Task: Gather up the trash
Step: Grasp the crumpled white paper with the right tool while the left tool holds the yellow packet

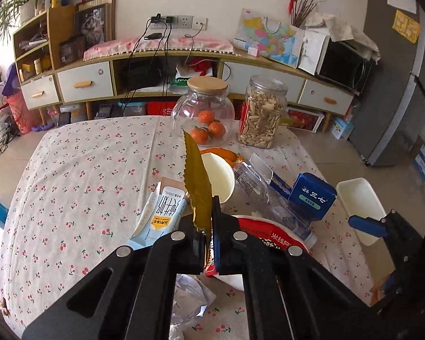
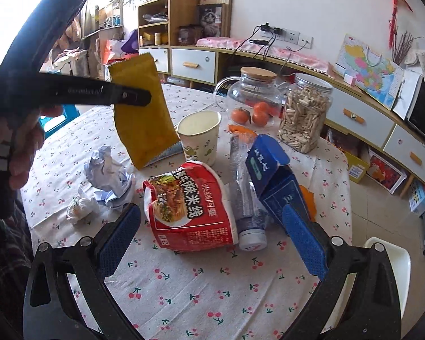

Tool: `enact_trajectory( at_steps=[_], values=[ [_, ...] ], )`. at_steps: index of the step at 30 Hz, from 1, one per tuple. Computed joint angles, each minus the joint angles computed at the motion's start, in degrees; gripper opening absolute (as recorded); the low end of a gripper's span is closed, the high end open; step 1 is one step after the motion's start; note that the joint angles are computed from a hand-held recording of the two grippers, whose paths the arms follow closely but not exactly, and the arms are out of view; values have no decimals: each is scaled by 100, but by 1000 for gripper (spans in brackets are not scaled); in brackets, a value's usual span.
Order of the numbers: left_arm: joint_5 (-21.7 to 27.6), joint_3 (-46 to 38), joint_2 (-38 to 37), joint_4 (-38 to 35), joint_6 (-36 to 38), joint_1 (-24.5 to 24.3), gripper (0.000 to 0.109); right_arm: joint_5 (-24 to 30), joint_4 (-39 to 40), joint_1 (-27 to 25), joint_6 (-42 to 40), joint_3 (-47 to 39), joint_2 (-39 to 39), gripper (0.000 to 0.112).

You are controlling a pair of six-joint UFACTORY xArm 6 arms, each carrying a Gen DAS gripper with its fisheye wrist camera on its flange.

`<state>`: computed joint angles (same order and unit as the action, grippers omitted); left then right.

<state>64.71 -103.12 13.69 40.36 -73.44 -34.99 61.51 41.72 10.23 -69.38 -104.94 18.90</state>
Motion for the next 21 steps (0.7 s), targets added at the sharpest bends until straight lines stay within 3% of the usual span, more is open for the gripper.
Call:
enact_trajectory(
  at_steps=[7,10,15,21],
  values=[
    [-36,431,-447,290,-265,-72,3,326,-2,178,-76,414,-273,96],
    [75,440,-502,424,-259,-134,3,589,313,239,-518,674,-515,96],
    [277,677,-800,825,-535,-217,3,519,484,599,-862,954,-681,96],
    [417,1067,-1156,903,-887,-161,3,283,390,1026,-1009,1060,-615,78]
  ],
)
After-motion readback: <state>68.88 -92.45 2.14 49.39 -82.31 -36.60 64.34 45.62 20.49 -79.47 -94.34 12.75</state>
